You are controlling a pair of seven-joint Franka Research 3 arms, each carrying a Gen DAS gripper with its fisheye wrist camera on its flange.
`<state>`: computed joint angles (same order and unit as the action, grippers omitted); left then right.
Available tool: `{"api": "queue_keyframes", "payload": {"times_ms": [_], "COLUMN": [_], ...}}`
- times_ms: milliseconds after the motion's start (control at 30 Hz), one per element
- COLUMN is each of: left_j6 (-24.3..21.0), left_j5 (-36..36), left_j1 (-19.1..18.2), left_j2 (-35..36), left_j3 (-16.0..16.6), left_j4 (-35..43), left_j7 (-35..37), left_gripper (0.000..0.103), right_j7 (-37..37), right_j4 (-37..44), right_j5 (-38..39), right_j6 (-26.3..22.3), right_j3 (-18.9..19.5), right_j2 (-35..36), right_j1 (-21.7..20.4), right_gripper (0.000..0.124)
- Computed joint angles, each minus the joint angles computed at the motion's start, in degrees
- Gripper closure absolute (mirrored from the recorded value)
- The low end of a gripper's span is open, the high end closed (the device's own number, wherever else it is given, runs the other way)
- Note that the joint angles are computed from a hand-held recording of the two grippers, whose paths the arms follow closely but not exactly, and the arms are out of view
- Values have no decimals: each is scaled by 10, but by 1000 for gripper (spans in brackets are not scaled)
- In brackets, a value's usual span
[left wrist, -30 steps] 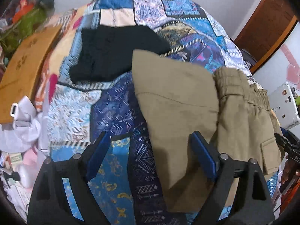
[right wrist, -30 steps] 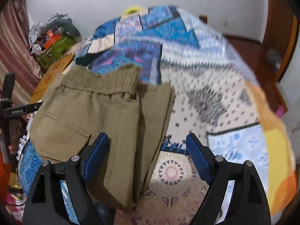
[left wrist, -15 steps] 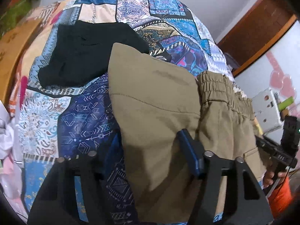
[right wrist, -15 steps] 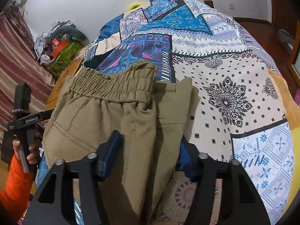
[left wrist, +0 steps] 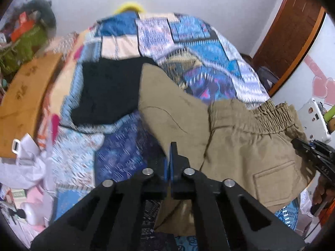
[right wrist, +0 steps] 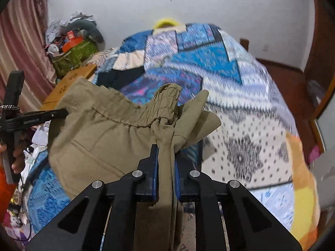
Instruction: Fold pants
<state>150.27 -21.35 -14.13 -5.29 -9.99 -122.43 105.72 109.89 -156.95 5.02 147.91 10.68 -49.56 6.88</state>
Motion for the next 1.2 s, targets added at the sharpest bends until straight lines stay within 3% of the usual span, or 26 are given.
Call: {"api": "queue_keyframes", "payload": {"times_ms": [333, 467, 633, 933, 1067, 1200], "left_j6": [42, 51, 44, 33, 7, -10], "left_j5": [15, 26, 92, 230, 225, 261], "left_j1": [10, 22, 50, 83, 102, 91], "left_j2": [-4, 14, 63, 202, 283, 364], "left_j3": [10, 15, 10, 10, -4, 8], "left_j4": [33, 63, 122, 272, 360, 435], "left_j7": [-6, -18, -73, -178, -190, -223], "left_gripper": [102, 102, 102, 102, 102, 102], "right_j7": [-17, -23, -30, 15, 65, 69], "right_j4": [85, 131, 205, 358, 430, 489], "right_j5": [-47, -65, -84, -191, -267, -285], "right_j6": [59, 81, 105, 131, 138, 121], "right_j3": [24, 27, 22, 11, -10, -40], "right_j2": [83, 144, 243, 433, 516, 586], "right_j1": [-24, -32, -28, -12, 8, 38], "right_gripper": [114, 114, 114, 114, 114, 114]}}
